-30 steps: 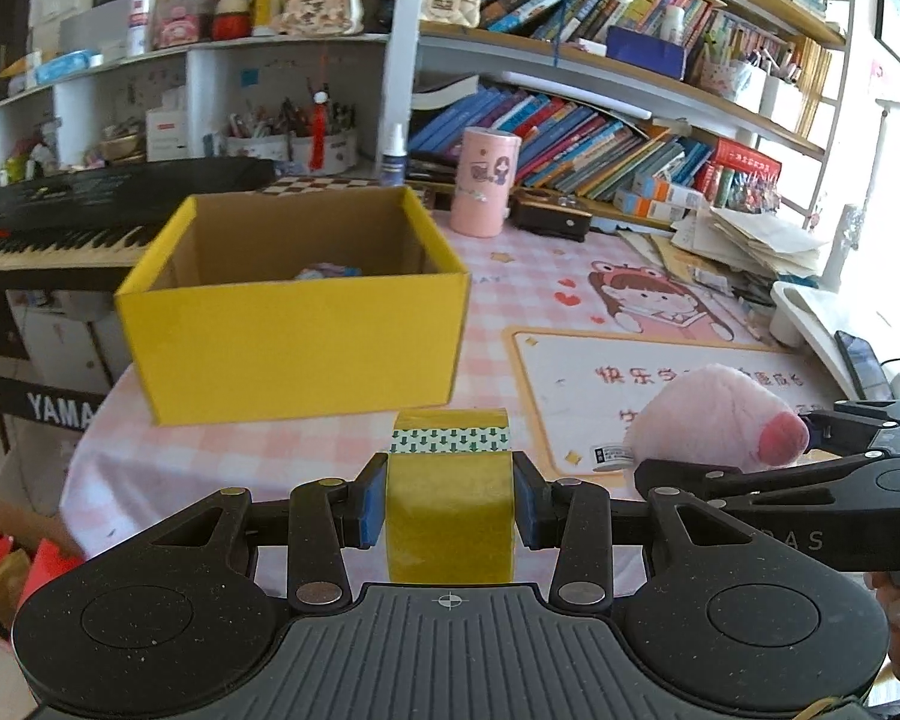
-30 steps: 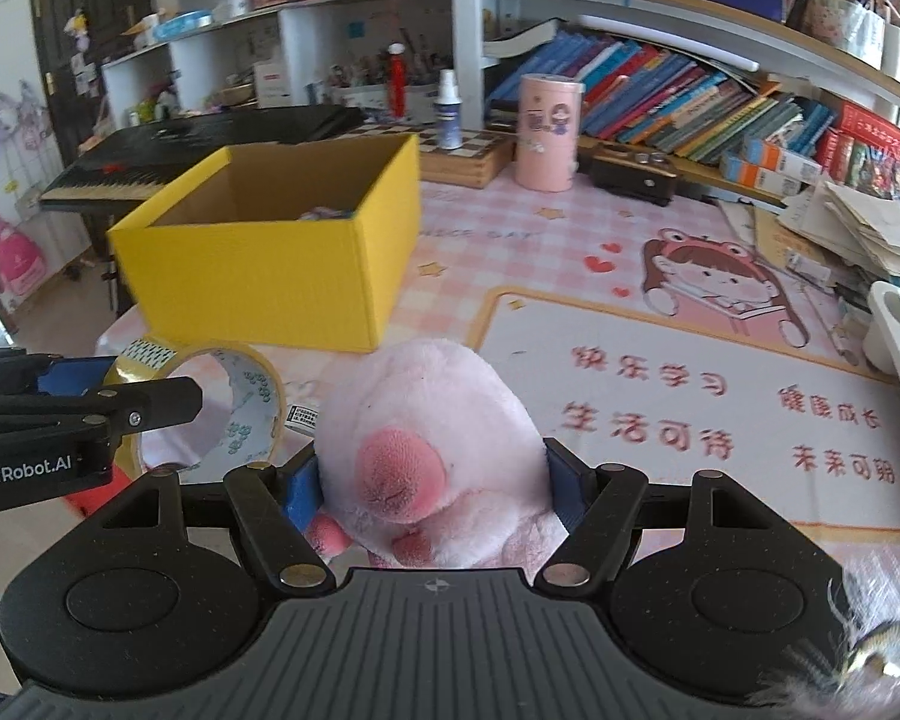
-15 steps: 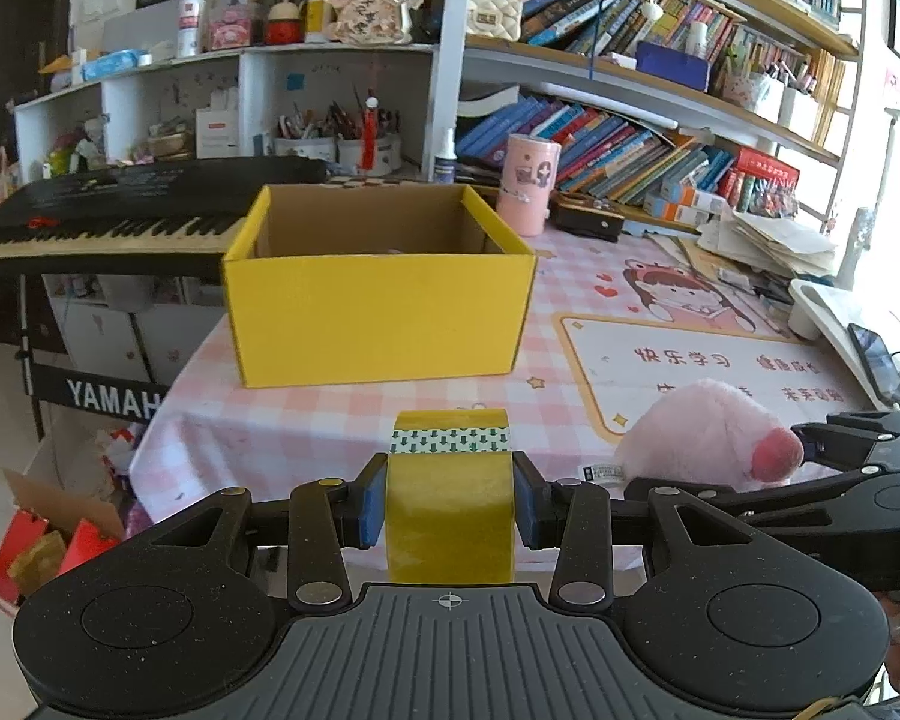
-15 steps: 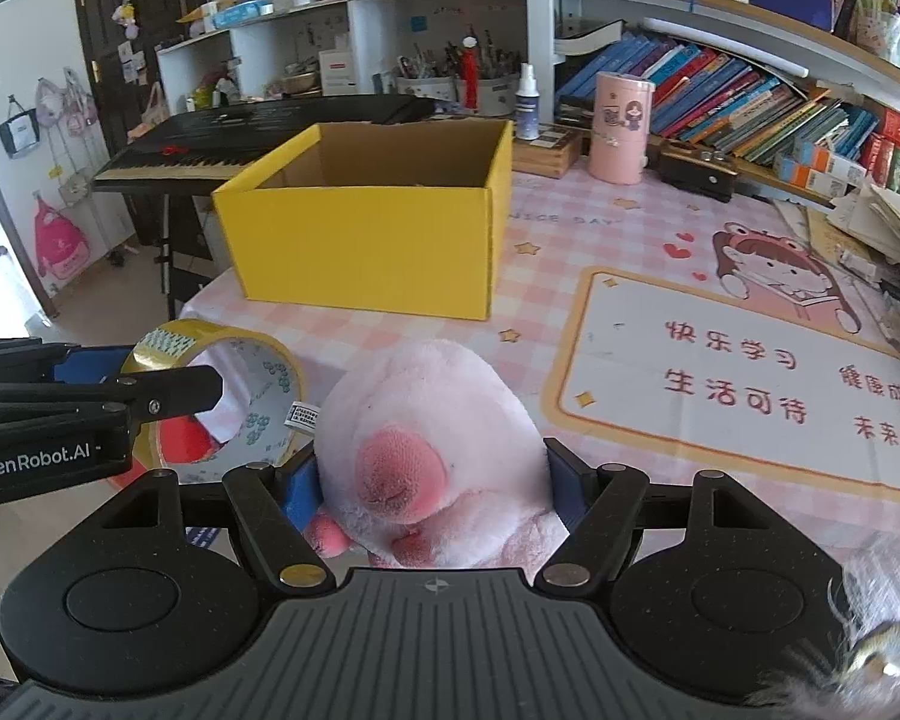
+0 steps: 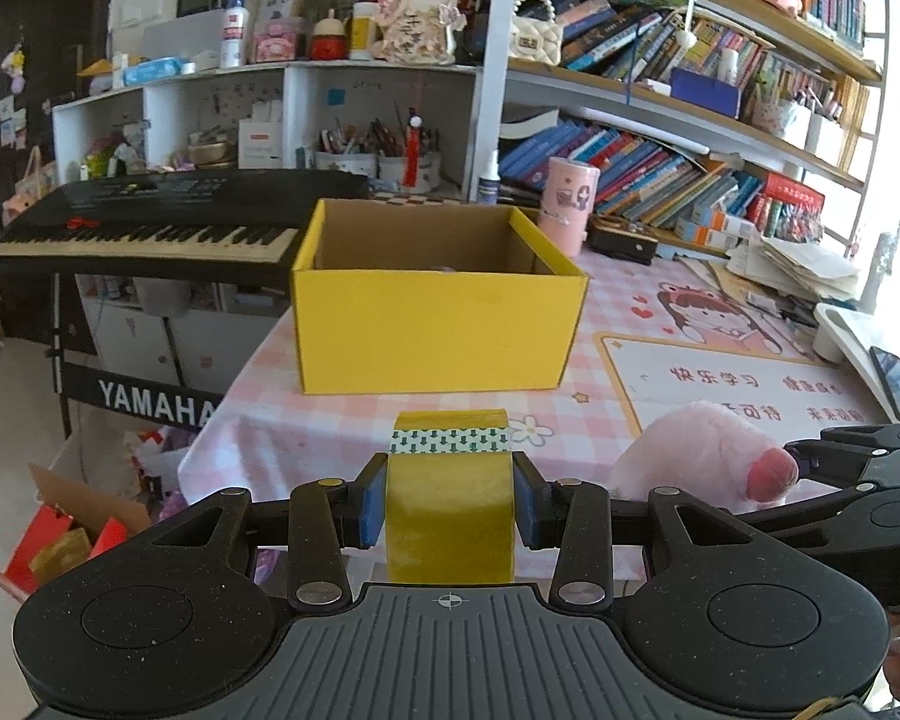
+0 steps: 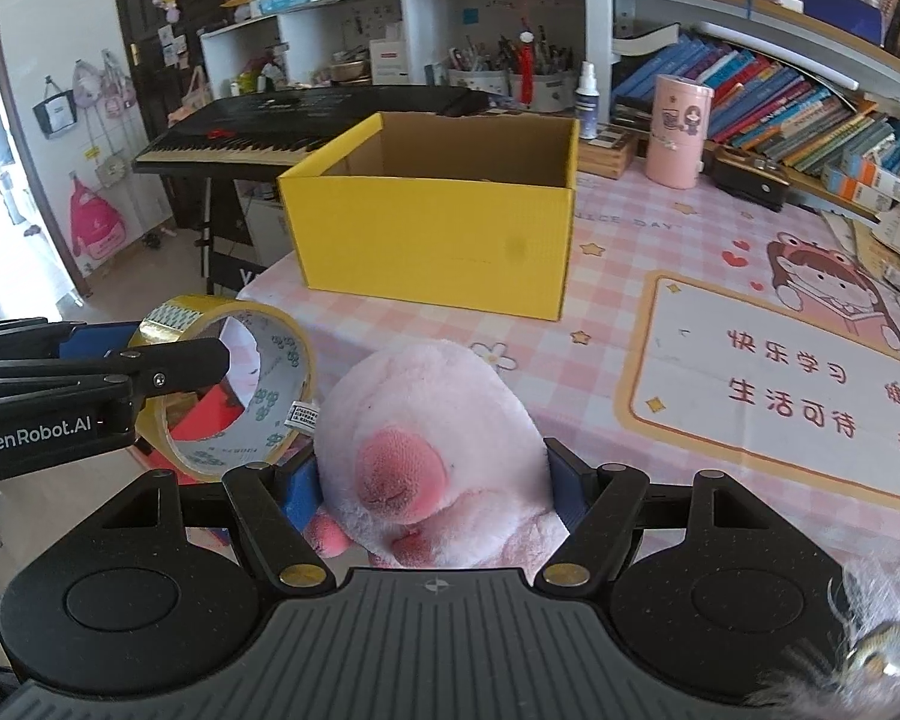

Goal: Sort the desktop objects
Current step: 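Carry the tape roll and plush paw toward the yellow box with both grippers, then lower the tape roll and plush paw into the yellow box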

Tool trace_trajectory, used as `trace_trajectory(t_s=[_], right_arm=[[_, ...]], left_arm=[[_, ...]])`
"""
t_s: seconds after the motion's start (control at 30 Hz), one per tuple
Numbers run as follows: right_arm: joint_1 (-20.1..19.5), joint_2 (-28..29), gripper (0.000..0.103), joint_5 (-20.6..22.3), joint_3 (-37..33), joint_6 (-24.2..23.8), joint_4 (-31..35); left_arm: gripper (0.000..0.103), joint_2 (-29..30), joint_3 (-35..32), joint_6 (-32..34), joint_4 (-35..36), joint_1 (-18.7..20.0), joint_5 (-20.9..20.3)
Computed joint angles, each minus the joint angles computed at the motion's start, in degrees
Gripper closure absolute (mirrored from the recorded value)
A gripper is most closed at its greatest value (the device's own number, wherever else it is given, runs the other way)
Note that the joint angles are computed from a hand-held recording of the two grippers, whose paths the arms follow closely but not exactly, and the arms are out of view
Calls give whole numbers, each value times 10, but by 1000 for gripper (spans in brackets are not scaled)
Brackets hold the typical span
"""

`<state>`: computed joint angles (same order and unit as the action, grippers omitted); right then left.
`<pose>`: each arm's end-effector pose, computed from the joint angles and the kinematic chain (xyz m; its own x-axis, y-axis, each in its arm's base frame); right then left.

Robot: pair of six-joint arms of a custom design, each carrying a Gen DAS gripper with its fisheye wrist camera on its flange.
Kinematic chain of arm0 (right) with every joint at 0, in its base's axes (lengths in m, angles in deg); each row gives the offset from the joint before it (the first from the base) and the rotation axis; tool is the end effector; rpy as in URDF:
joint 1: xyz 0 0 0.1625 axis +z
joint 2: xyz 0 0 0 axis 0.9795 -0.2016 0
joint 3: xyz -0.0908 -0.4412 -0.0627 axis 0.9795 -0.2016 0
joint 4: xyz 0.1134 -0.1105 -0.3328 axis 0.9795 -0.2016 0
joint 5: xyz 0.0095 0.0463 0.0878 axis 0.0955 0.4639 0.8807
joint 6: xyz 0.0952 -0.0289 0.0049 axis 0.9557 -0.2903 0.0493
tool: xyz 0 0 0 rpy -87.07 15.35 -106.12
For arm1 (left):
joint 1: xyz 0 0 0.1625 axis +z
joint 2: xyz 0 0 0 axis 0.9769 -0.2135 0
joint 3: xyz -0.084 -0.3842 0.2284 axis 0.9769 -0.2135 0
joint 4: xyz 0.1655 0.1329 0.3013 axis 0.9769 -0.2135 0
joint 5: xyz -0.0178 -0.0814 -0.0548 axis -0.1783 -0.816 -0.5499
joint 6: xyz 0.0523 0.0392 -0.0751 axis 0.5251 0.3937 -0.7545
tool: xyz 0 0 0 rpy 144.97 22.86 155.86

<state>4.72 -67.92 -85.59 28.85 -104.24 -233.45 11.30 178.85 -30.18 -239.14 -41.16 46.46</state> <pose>0.0527 -0.6511 0.3173 -0.5745 -0.6783 0.4580 -0.8137 0.5340 -0.2298 -0.3822 -0.5665 -0.0192 -0.7525 -0.2336 -0.6158 0.4310 0.5323 -0.7286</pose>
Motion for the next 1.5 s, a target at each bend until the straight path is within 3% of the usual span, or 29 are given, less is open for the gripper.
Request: trace_trajectory(t_s=[0.57,0.9,1.03,1.2,1.5], right_arm=[[20,26,32,-13,-31,-14,42],[29,64,32,-13,-90,-19,71],[35,84,32,-8,-128,-17,92],[42,115,32,13,-194,-7,122],[56,179,32,74,-354,29,197]], left_arm=[[63,-18,16,-40,22,9,13],[63,-1,-27,16,-16,28,21],[63,16,-68,81,-59,38,27],[63,51,-149,219,-142,49,36],[63,137,-372,476,-271,71,39]])
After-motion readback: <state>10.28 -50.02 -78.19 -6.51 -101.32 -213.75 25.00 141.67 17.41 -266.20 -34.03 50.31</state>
